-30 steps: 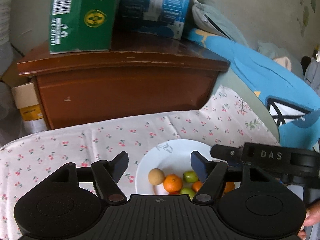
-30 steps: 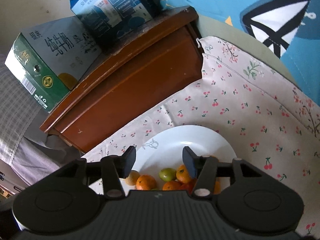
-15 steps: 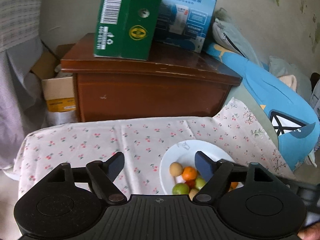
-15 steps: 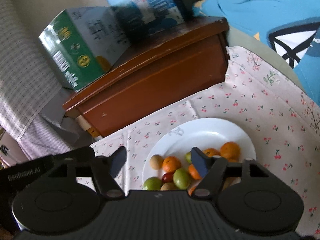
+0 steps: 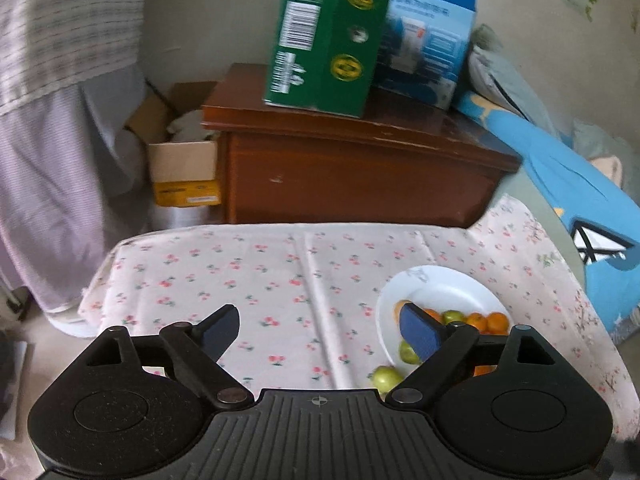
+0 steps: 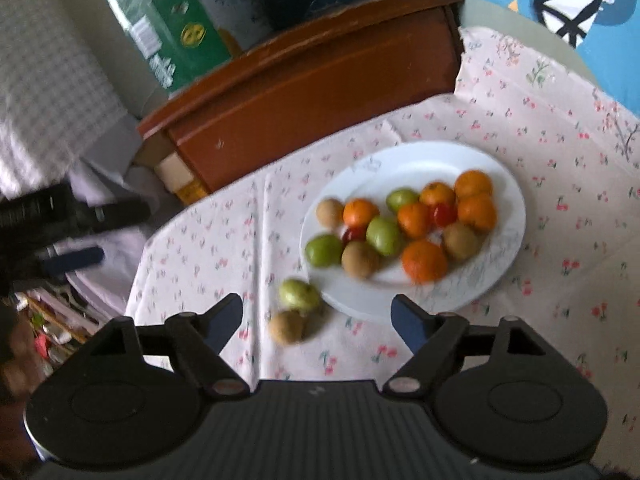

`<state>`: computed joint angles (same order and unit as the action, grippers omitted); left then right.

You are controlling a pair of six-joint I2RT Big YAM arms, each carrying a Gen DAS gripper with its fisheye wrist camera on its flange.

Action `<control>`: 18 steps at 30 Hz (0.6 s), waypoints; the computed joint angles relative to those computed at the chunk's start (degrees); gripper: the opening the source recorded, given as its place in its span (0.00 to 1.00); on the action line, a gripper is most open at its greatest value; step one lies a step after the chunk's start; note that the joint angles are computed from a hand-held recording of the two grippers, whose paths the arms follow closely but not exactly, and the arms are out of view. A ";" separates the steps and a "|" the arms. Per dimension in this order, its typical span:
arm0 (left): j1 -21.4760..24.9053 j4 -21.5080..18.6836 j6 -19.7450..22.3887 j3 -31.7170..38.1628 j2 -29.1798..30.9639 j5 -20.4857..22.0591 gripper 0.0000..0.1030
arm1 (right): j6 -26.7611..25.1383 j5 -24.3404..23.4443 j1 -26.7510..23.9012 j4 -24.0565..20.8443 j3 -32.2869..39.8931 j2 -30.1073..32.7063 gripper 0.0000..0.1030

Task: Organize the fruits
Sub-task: 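Withdraw both tools from the plate toward the remaining fruits, then grasp a green fruit with the left tool while the right tool grasps a kiwi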

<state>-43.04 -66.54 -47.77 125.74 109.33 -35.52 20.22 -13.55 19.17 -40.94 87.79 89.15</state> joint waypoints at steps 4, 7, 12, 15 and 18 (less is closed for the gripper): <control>0.34 0.21 -1.76 -1.54 -1.18 -0.79 0.86 | -1.32 0.78 1.25 -1.50 -0.68 0.49 0.79; 0.56 -1.10 -2.23 -0.69 -0.83 -0.53 0.86 | -1.95 1.19 1.97 -1.87 -1.05 1.10 0.79; 0.36 -2.41 -2.61 0.35 -0.32 -1.60 0.86 | -5.33 2.42 3.43 1.60 -2.47 1.26 0.73; 0.33 -3.33 -2.53 1.10 0.01 -2.21 0.86 | -6.67 3.21 4.25 4.12 -3.28 1.59 0.67; 0.32 -4.02 -2.78 1.60 0.30 -2.28 0.86 | -7.36 3.51 4.64 6.02 -3.39 2.46 0.56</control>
